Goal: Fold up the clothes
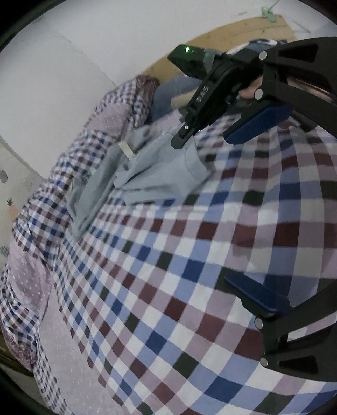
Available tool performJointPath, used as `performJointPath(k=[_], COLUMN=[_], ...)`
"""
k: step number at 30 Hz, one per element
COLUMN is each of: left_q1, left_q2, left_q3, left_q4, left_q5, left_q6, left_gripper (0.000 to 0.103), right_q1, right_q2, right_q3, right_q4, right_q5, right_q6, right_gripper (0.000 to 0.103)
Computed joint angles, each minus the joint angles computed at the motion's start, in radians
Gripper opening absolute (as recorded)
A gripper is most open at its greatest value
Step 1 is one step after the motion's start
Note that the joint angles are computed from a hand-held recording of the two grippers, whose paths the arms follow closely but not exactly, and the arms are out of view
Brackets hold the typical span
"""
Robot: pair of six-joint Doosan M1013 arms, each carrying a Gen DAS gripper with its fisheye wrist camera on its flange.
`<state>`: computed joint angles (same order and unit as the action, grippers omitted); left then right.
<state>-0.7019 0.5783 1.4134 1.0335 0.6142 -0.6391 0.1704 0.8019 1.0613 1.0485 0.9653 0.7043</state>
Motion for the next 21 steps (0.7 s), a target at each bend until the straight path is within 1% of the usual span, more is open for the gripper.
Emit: performJointPath(k=[3,5,7,11,13,17,19,21], left_q1=[-0.006,-0.013,-0.024,-0.033,-0.032,-0.027,-0.026,-0.026], left_q2=[-0.002,-0.003,-0.002,0.001,0.003,0.013,0.024,0.039], left_q3=[0.004,0.005,-0.001,-0.022,-0.023,-0.038,-0.056,-0.09], left_q4=[0.087,0.162,0.229,0.265,0.298,0.311,0.305,0.279], left_q5=[-0.026,-0.035,-0.017,0.014,0.012,0.011,0.023,0.047], left_q6=[-0.035,-0.059,-0.046,0.022,0.002,0.012,0.051,0.14], left_gripper=[0.102,0.102,0.102,0.102,0.102,0.102,0.102,0.101], right_q1=[-0.003,0.003,0.012,0.022,0.025,0.028,0.027,0.023], right_q2=[-0.042,-0.069,-0.091,-0.118,-0.13,-0.144,-0.149,-0.151], right_q3=[0.042,0.056,0.059,0.053,0.055,0.053,0.049,0.043], right_q4=[0.071,0.079,0.06,0.018,0.002,-0.018,-0.013,-0.007], right_q5=[0.048,0.077,0.095,0.112,0.127,0.174,0.207,0.237], right_q6=[-0.103,-0.146,-0.164,-0.166,-0.179,-0.196,-0.202,-0.192], right_gripper=[0.003,0.001,0.001,0.001,0.001,0.001,0.001,0.001])
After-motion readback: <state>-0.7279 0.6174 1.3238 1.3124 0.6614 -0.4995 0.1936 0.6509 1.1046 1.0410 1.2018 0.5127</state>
